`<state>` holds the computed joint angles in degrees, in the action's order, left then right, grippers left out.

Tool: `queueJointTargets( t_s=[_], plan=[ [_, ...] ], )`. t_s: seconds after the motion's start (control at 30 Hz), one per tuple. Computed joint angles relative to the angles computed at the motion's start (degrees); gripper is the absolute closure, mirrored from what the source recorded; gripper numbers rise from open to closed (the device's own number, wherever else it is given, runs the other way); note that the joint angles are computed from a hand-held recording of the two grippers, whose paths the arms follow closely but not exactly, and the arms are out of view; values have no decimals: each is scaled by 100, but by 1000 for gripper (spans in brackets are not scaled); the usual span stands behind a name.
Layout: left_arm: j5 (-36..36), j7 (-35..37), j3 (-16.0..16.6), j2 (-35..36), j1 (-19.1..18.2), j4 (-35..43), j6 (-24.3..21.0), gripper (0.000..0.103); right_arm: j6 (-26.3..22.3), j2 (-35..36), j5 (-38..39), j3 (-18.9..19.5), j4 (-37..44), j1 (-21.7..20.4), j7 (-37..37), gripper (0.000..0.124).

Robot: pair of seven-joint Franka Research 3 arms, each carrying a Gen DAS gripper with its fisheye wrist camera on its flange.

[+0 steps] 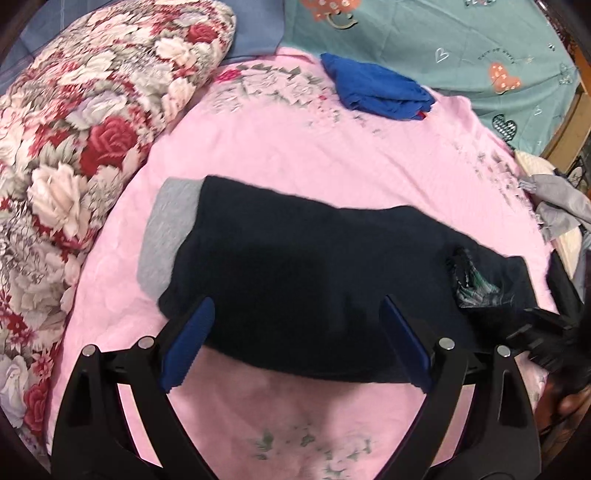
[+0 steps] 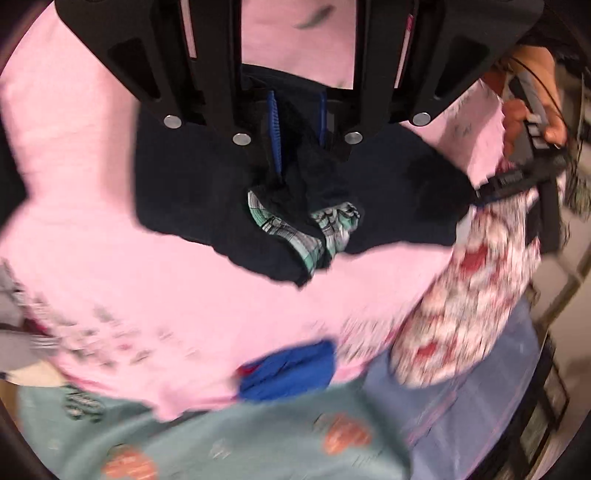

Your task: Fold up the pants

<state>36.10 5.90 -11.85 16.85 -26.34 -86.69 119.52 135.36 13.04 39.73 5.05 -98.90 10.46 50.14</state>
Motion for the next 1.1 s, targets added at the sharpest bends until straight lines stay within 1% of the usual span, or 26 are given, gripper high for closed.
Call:
queueJointTargets(
  t_s=[0.03,0.07,0.1,0.13,0.17,0.23,0.27,0.3,0.33,0.4,0.47,0.5,0.57,0.6,0.67,0.73,0.77,0.8,0.83,0.87,0.9,0.93,1.0,1.03,1.07,1.1],
  plan=[
    [-45,13,-9,-22,12,-36,-1,11,-88,209,-332,18,121,142,159,96],
    [-73,37,-15,-23,25,-48,24,11,-25,283,-588,10,124,251,303,81],
    [-79,67,-20,-18,29,-49,48,11,158,288,-708,39,44,326,278,73],
    [-71,100,-21,6,24,-22,48,11,314,206,-599,111,-86,304,34,61],
    [-65,134,-20,52,12,38,25,11,243,180,-621,128,-64,287,-116,57],
    [-80,212,-14,172,-5,193,38,11,-170,136,-426,136,31,148,-339,57],
    [-99,266,-10,243,-14,285,62,11,-581,154,-89,139,172,-27,-508,57],
    [-128,366,-10,348,-25,424,87,11,-864,165,212,120,291,-170,-629,57],
    [-159,449,-2,434,-43,543,98,11,-904,127,428,91,299,-244,-699,57],
    [-236,620,17,649,-94,842,112,11,-430,41,614,-45,229,-308,-660,57],
    [-331,867,38,896,-155,1204,99,11,83,157,478,-212,335,-325,-202,57],
    [-367,966,62,1010,-201,1381,57,11,357,286,191,-319,434,-291,222,57],
    [-412,1155,121,1258,-312,1777,-55,11,670,540,-478,-484,635,-224,958,57],
    [-436,1245,152,1366,-362,1953,-103,11,659,688,-650,-493,793,-249,1200,57],
    [-484,1363,219,1521,-450,2221,-192,11,207,1051,-587,-320,1277,-462,1301,57],
    [-525,1432,282,1632,-521,2416,-285,11,-282,1416,-643,-209,1759,-557,1444,57],
    [-545,1447,313,1678,-551,2504,-358,11,-420,1560,-695,-154,1942,-560,1452,60],
    [-562,1441,338,1668,-566,2502,-379,11,-428,1612,-752,-120,1975,-540,1437,65],
    [-575,1422,357,1648,-570,2475,-374,11,-290,1642,-941,-190,1994,-445,1580,86],
    [-579,1370,375,1612,-570,2413,-347,11,-167,1631,-963,-182,1973,-447,1619,100],
    [-585,1329,388,1606,-567,2393,-344,11,-62,1511,-741,-70,1809,-577,1469,103],
    [-599,1303,393,1609,-563,2389,-359,11,242,1338,-495,14,1553,-661,1303,104],
    [-705,1356,372,1747,-536,2581,-500,11,626,1197,-361,-3,1288,-681,1244,105],
    [-749,1398,366,1780,-526,2629,-532,11,653,1240,-430,-48,1286,-632,1372,105],
    [-766,1438,365,1801,-527,2652,-528,11,619,1361,-800,-213,1324,-457,1737,100],
    [-754,1476,369,1788,-538,2623,-489,11,891,1352,-905,-224,1193,-388,1762,96]
  ],
)
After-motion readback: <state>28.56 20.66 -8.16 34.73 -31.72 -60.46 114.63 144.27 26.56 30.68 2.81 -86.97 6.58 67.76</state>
